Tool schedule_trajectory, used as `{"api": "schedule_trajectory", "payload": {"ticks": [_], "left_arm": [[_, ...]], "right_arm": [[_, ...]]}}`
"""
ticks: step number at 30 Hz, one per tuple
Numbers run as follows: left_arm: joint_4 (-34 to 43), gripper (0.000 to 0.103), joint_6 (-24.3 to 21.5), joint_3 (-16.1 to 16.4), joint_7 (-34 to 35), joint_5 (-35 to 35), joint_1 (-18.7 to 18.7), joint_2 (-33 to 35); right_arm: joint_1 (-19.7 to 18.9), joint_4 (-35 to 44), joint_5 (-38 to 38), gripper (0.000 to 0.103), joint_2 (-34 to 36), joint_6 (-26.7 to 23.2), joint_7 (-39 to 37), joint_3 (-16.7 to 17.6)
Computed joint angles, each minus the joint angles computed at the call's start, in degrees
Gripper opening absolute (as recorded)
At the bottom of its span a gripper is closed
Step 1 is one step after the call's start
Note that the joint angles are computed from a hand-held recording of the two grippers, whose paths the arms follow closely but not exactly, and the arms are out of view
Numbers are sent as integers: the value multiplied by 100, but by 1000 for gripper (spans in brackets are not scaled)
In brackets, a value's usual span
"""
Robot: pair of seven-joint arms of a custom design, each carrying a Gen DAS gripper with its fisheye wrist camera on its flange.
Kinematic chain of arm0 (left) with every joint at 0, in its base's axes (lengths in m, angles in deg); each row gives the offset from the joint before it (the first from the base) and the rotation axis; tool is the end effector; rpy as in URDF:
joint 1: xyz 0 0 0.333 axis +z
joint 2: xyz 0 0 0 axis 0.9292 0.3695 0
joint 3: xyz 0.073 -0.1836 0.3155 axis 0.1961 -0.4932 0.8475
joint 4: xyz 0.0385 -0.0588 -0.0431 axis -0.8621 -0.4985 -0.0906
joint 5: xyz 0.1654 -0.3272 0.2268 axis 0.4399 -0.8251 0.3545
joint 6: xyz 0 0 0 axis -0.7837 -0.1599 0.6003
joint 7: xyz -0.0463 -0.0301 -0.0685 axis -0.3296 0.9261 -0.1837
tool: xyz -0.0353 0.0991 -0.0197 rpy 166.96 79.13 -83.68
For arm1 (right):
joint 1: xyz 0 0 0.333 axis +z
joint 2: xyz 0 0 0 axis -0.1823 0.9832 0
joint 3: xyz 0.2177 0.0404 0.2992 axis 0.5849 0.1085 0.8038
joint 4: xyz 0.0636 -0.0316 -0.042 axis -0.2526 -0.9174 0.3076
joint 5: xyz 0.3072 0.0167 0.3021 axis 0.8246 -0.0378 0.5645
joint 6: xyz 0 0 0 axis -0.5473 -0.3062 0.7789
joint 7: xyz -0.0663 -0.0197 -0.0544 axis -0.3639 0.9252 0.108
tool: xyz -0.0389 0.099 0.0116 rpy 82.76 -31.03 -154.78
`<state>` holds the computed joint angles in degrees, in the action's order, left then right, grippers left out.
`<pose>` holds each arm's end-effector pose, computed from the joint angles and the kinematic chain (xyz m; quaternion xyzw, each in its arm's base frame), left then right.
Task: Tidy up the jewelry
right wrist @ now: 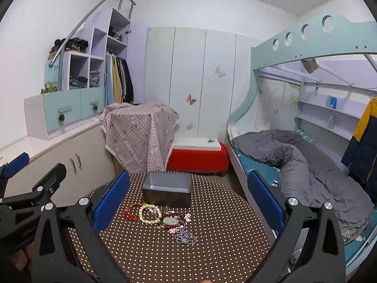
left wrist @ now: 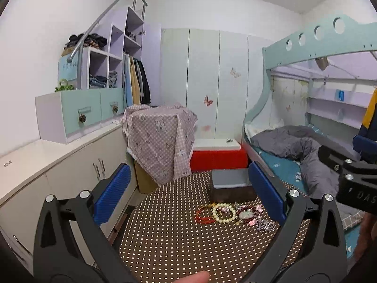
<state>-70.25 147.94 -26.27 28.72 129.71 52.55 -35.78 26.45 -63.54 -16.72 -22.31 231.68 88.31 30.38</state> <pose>0.5314 -0.3252 0.6514 -0.6181 0.4820 -0.3778 0.4928 0.5709 0.4654 0.6846 -0.6501 0.4765 -0.3719 0.4604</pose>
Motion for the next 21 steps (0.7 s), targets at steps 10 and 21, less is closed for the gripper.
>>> {"api": "schedule_trajectory", "payload": {"ticks": [10, 21], "left_arm": [[441, 98, 350, 364, 1057, -1178, 33, 917], [1509, 98, 404, 860, 2817, -2768, -139, 2195]], "right_arm": [[-246, 183, 1933, 96, 623, -233, -1536, 60], [-287, 534, 3843, 96, 1197, -829, -3004, -40]]}}
